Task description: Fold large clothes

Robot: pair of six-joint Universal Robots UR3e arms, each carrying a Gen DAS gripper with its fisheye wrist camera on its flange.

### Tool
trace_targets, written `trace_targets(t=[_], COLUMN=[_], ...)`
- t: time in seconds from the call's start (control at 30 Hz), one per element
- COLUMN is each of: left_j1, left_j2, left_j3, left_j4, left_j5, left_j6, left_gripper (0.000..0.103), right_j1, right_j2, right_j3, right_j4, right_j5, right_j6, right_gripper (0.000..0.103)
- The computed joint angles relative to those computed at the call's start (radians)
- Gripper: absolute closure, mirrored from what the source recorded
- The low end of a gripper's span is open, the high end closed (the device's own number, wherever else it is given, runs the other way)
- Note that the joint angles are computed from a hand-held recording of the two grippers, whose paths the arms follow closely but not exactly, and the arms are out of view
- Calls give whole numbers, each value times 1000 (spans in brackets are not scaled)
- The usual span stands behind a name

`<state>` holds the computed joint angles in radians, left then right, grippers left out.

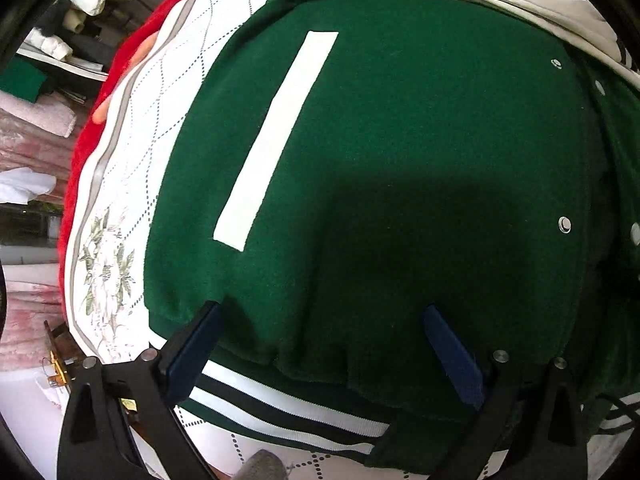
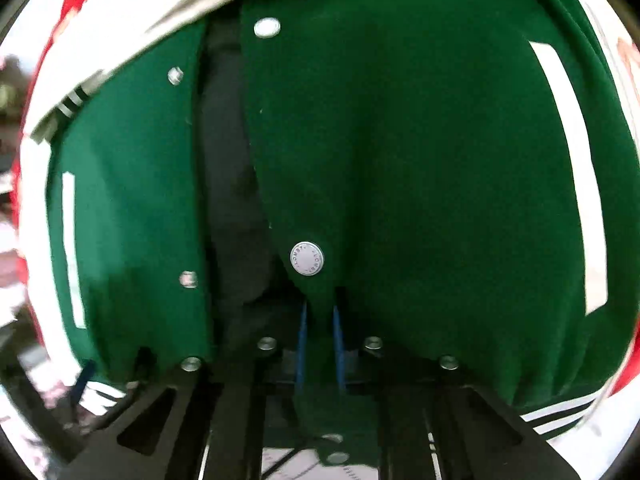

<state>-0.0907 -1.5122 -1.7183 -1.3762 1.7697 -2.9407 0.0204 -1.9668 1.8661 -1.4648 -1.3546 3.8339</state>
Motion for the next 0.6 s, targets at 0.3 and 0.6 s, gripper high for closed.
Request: trace_targets(t=[0.3, 0.6], left_j1=[101, 212], left_j2=[56, 102], left_j3=[21, 6], left_j4=[-69, -39], left_j5=[-84, -50], left_j6=[63, 107], left_gripper=[0, 0], right_j1=[-147, -326], right_j2=[-22, -211], right_j3=[-75, 168], right_j4=[194, 212], right_j5=[117, 393], right_j6=[-249, -335], right_gripper=[85, 73])
